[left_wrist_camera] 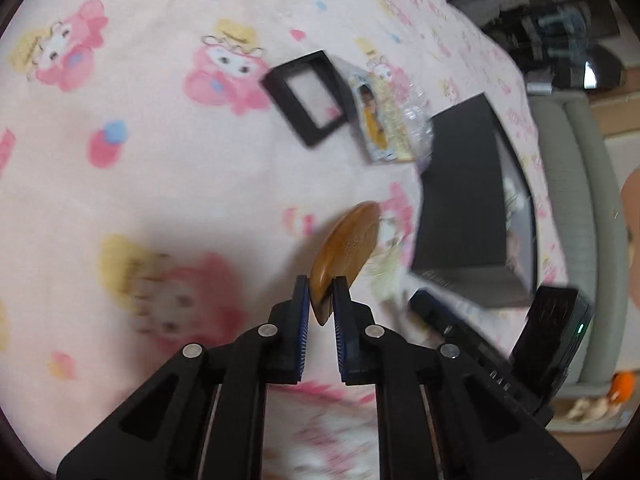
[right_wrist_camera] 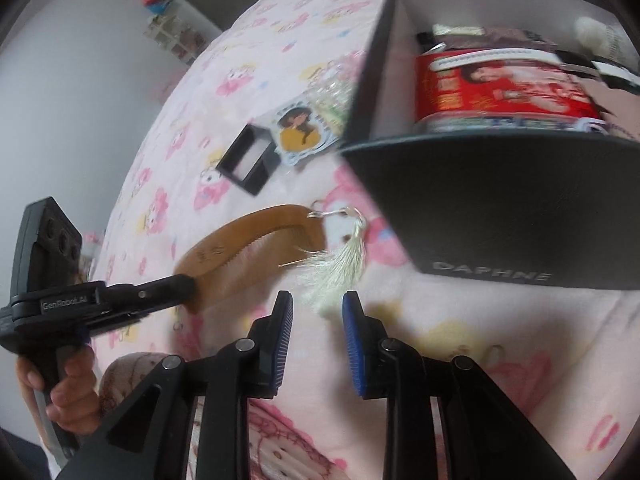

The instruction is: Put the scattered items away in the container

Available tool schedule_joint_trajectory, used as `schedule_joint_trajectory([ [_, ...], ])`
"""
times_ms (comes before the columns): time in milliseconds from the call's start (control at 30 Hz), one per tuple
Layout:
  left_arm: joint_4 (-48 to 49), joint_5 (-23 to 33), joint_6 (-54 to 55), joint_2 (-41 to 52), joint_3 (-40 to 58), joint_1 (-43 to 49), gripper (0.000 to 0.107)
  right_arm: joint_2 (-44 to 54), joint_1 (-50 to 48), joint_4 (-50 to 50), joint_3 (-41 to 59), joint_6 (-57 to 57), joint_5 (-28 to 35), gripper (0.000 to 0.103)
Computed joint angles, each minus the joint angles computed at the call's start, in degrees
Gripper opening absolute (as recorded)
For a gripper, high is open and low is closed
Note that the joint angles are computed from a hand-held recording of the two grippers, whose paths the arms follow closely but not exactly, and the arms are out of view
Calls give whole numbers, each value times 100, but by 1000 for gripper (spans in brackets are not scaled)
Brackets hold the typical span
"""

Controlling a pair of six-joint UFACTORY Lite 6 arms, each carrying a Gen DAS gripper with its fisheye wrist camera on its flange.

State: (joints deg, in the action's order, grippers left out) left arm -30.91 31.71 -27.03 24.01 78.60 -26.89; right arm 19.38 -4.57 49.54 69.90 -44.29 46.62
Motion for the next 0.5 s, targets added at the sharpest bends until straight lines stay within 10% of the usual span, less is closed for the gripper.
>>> schedule_joint_trajectory([
  [267, -180, -465, -462, 86, -281, 129, 52, 803, 967, -551, 1115, 857, -462, 33],
  [500, -226, -102, -327, 807, 333, 204, 55, 1982, 1318, -1269, 2422, 1782, -506, 34],
])
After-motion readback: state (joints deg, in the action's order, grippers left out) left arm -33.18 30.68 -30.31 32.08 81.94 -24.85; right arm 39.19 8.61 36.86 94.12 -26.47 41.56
